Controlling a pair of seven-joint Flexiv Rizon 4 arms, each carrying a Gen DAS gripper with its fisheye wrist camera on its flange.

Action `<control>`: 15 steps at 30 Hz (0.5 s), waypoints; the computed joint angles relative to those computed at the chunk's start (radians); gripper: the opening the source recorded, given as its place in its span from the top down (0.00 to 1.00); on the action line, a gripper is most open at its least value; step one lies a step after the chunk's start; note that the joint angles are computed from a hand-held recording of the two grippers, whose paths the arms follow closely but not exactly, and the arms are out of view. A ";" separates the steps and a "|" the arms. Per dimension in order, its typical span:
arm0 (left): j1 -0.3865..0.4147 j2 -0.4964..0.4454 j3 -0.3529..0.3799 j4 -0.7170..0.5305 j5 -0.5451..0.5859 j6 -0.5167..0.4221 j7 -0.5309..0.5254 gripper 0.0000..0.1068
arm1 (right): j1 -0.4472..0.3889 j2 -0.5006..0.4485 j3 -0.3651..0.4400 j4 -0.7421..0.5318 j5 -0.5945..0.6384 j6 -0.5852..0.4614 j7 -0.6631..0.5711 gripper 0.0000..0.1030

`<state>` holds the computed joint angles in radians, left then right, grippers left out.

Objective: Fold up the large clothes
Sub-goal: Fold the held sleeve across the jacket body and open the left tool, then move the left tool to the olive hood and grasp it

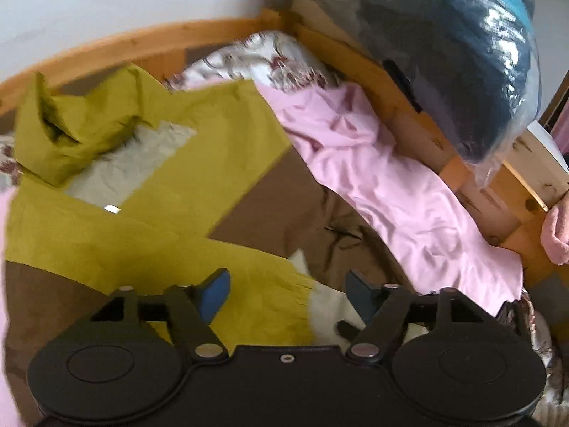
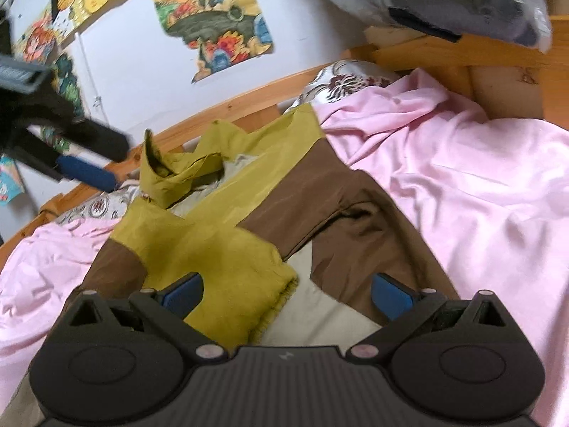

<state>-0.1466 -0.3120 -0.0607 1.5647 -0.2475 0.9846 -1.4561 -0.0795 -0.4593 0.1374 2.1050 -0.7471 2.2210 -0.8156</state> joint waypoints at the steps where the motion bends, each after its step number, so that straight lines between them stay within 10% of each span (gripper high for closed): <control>1: -0.005 0.018 0.019 0.022 0.025 0.030 -0.021 0.22 | 0.009 0.000 -0.003 0.001 0.019 0.004 -0.007 0.00; 9: -0.037 0.109 0.251 0.116 0.570 0.098 -0.508 0.21 | 0.089 0.006 -0.027 0.027 0.121 0.002 -0.138 0.00; 15: 0.081 0.052 0.269 0.148 0.632 0.102 -0.671 0.25 | 0.145 -0.009 -0.026 0.029 0.206 -0.007 -0.270 0.00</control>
<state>-0.0657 -0.2599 0.2086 1.7129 0.3846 1.0863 -2.1271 0.0653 -0.4686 0.1110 2.1343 -0.5412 2.2137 -1.0857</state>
